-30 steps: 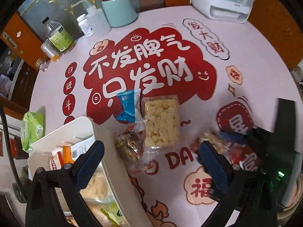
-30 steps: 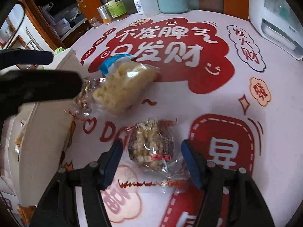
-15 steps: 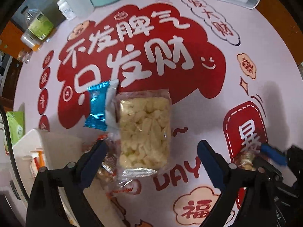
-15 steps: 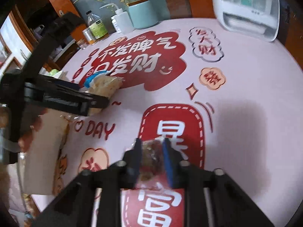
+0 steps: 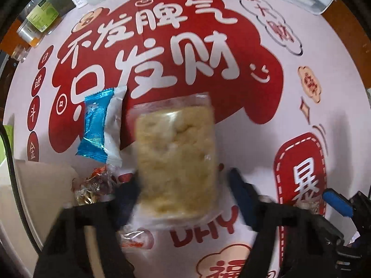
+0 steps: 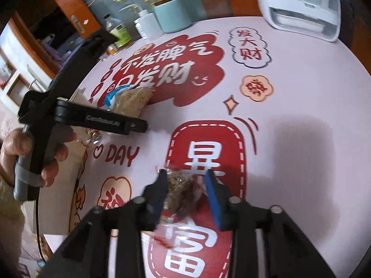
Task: Organize snacks
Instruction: 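Grasp the clear puffed-snack bag with the left gripper while the right grasps the small nut bag, then carry both bags over the white tray and open both grippers inside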
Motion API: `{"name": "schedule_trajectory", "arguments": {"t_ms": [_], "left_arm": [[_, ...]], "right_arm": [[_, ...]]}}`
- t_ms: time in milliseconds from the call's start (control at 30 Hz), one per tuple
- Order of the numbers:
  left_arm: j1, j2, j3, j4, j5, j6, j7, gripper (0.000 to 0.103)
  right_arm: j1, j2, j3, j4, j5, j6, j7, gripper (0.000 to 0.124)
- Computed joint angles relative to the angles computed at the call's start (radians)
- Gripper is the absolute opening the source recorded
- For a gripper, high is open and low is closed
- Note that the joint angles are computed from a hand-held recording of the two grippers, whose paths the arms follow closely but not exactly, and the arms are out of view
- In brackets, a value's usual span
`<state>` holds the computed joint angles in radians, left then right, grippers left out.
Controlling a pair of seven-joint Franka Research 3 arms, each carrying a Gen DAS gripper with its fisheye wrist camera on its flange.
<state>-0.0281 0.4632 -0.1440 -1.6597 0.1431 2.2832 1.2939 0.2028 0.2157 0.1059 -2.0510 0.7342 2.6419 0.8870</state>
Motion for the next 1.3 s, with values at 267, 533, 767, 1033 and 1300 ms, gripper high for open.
{"name": "schedule_trajectory", "arguments": {"t_ms": [267,533,767,1033,1300], "left_arm": [[-0.005,-0.081,-0.008,-0.119,-0.003,0.05,-0.045,0.056],[-0.001,-0.244,-0.015,-0.308,-0.033,0.132,-0.025,0.056],[-0.013,-0.409,-0.013,-0.461,-0.083,0.178,0.008,0.056],[-0.037,-0.589,0.014,-0.612,-0.145,0.22,0.034,0.056],[-0.063,-0.774,0.055,-0.75,-0.174,0.232,0.061,0.056]], "right_arm": [[0.018,-0.004,-0.009,0.0,-0.069,-0.045,0.073,0.048],[0.064,-0.014,-0.01,-0.033,-0.21,-0.02,0.165,0.056],[0.121,-0.042,-0.025,-0.108,-0.405,0.096,0.29,0.057],[0.11,-0.088,-0.004,-0.159,-0.355,0.134,0.279,0.041],[0.142,-0.274,0.015,-0.247,-0.203,0.131,0.128,0.041]]}}
